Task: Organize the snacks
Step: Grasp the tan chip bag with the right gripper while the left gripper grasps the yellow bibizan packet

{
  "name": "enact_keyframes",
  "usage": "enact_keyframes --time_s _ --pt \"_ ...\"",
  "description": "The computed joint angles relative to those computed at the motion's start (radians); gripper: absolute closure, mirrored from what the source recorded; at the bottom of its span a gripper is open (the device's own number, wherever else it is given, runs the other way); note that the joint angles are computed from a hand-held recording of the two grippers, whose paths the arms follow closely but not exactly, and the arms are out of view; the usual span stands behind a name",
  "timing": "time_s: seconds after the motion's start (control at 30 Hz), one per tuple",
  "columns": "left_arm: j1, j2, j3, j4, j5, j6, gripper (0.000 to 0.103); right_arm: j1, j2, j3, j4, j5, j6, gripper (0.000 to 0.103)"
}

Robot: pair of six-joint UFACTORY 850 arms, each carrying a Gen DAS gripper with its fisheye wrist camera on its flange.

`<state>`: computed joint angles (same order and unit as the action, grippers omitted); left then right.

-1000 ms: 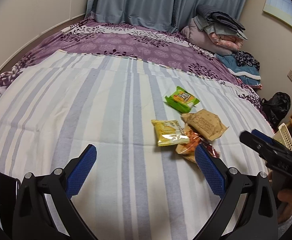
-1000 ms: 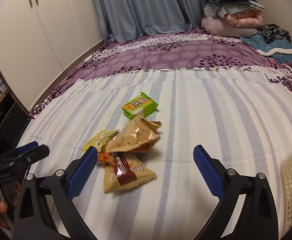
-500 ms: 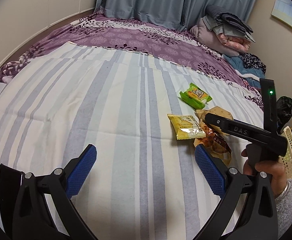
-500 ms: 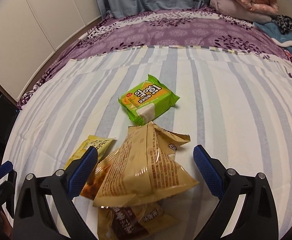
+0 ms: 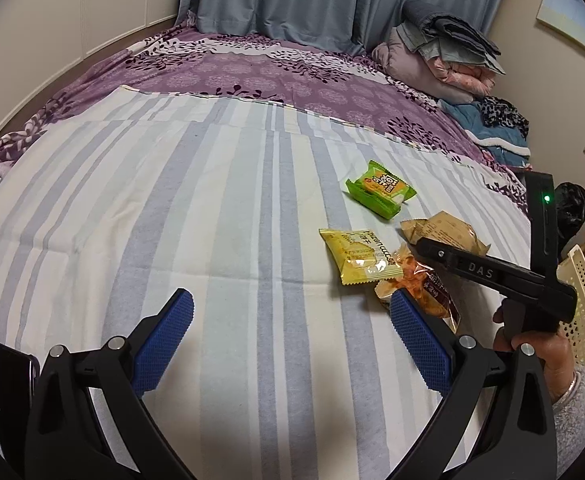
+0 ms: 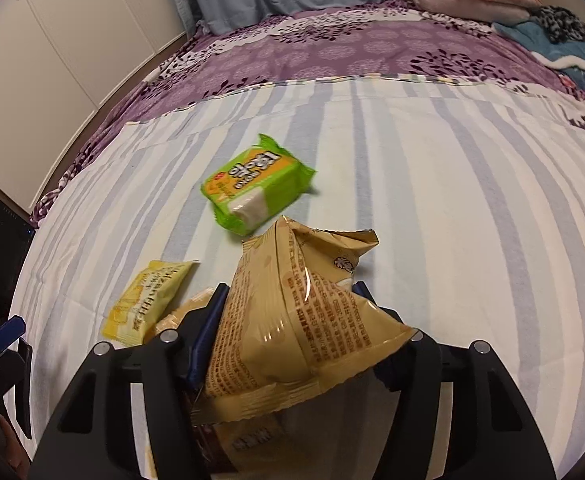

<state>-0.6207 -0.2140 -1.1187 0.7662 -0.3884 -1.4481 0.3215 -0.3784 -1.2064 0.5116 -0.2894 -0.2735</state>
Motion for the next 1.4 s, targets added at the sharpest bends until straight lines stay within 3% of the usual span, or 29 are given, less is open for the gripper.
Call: enact_keyframes --time_s 0.1,0.3,0.47,0.6,0.9,1.0,1.13,1.3,1.4 --pt "-0.003 -0.02 -0.025 -0.009 -0.004 0.022 0.003 -0.012 0.034 0.043 -0.021 0.024 0.026 0.043" --pt "-0.009 -0.094 -0.113 -0.052 -0.009 0.11 0.003 -0.043 0.111 0.145 0.138 0.048 -0.116 0.043" --pt "0.006 -0.174 -0.198 -0.267 0.028 0.322 0.003 -0.061 0.17 0.22 0.284 0.056 -0.257 0.043" --pt "0.013 -0.231 -0.252 -0.36 0.019 0.398 0.003 -0.069 0.202 0.263 0.388 0.063 -0.36 0.043" --pt "0.019 -0.315 -0.328 -0.283 -0.033 0.338 0.003 -0.071 0.209 0.276 0.449 0.066 -0.425 0.042" --pt "0.023 -0.333 -0.339 -0.305 -0.039 0.369 0.019 -0.071 0.209 0.277 0.455 0.068 -0.437 0.042" --pt "0.015 -0.339 -0.336 -0.251 -0.043 0.335 0.028 -0.07 0.207 0.275 0.453 0.069 -0.438 0.042" --pt "0.017 -0.331 -0.326 -0.2 -0.06 0.306 0.053 -0.066 0.207 0.274 0.421 0.077 -0.412 0.042" --pt "0.023 -0.31 -0.301 -0.199 -0.046 0.291 0.053 -0.067 0.207 0.273 0.425 0.075 -0.414 0.042"
